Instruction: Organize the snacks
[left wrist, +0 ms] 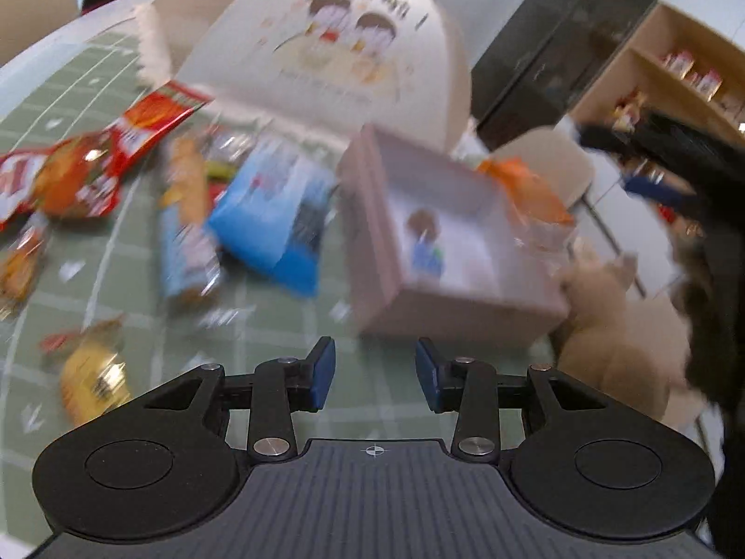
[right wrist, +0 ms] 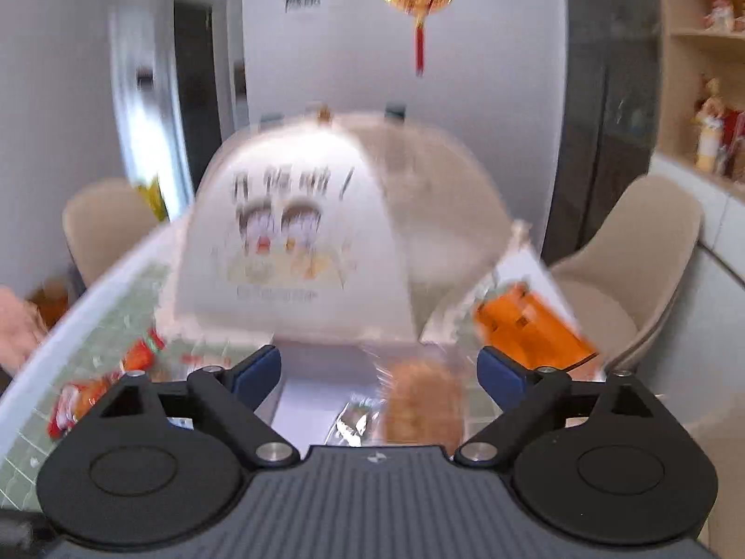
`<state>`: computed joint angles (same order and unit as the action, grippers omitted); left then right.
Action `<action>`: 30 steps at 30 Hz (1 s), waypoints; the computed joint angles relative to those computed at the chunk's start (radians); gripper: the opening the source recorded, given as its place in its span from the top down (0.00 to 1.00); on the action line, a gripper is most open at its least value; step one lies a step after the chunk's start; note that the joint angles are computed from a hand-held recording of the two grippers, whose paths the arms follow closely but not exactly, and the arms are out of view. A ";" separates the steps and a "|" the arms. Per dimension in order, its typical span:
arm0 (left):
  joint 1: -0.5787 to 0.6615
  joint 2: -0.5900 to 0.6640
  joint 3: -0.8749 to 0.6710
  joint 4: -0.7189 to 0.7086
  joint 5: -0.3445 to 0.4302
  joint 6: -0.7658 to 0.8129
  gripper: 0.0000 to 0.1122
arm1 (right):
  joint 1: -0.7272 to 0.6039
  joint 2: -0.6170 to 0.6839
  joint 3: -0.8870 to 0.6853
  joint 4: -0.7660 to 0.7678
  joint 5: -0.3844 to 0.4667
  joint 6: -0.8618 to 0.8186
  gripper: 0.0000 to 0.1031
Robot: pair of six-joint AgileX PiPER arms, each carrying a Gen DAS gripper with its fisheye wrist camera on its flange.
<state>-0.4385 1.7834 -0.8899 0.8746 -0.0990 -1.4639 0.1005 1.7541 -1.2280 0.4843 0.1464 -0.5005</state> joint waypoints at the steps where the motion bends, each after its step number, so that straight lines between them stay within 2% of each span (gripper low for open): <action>1: -0.003 -0.022 0.033 -0.043 0.012 0.048 0.62 | 0.018 0.026 -0.031 -0.060 0.031 0.060 0.12; 2: -0.002 -0.038 0.062 -0.125 0.025 0.137 0.62 | 0.042 0.046 -0.050 -0.080 0.060 0.080 0.12; 4: 0.006 -0.063 0.113 -0.318 0.044 0.324 0.62 | 0.086 0.082 -0.076 -0.014 0.098 0.000 0.12; 6: 0.025 -0.090 0.167 -0.387 0.033 0.380 0.62 | 0.149 0.127 -0.114 -0.008 0.116 -0.019 0.12; 7: 0.034 -0.107 0.192 -0.361 0.025 0.350 0.62 | 0.185 0.158 -0.155 -0.060 0.135 0.031 0.12; 11: 0.081 -0.169 0.273 -0.260 -0.005 0.275 0.62 | 0.326 0.323 -0.352 -0.451 0.177 0.422 0.20; 13: 0.113 -0.200 0.304 -0.179 -0.014 0.209 0.62 | 0.367 0.445 -0.516 -0.644 0.255 0.622 0.38; 15: 0.152 -0.232 0.334 -0.049 -0.024 0.093 0.62 | 0.404 0.584 -0.716 -0.823 0.395 0.822 0.50; 17: 0.215 -0.260 0.370 0.082 -0.057 -0.013 0.62 | 0.421 0.714 -0.916 -0.863 0.511 0.902 0.51; 20: 0.313 -0.291 0.408 0.212 -0.099 -0.111 0.62 | 0.433 0.827 -1.108 -0.849 0.640 0.891 0.50; 22: 0.379 -0.300 0.418 0.276 -0.128 -0.152 0.62 | 0.453 0.833 -1.085 -0.892 0.631 0.915 0.50; 25: 0.462 -0.298 0.421 0.320 -0.170 -0.166 0.62 | 0.470 0.708 -0.839 -0.872 0.493 0.927 0.54; 27: 0.502 -0.288 0.413 0.358 -0.200 -0.180 0.62 | 0.465 0.614 -0.675 -0.735 0.404 0.821 0.56; 29: 0.521 -0.271 0.391 0.395 -0.213 -0.190 0.62 | 0.458 0.515 -0.501 -0.535 0.318 0.663 0.70; 30: 0.524 -0.261 0.378 0.412 -0.215 -0.197 0.62 | 0.460 0.482 -0.449 -0.435 0.328 0.597 0.81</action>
<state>0.0854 1.5221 -0.5120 1.2867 -0.3140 -1.6613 0.5606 2.2365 -1.6774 0.0488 0.4740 0.0970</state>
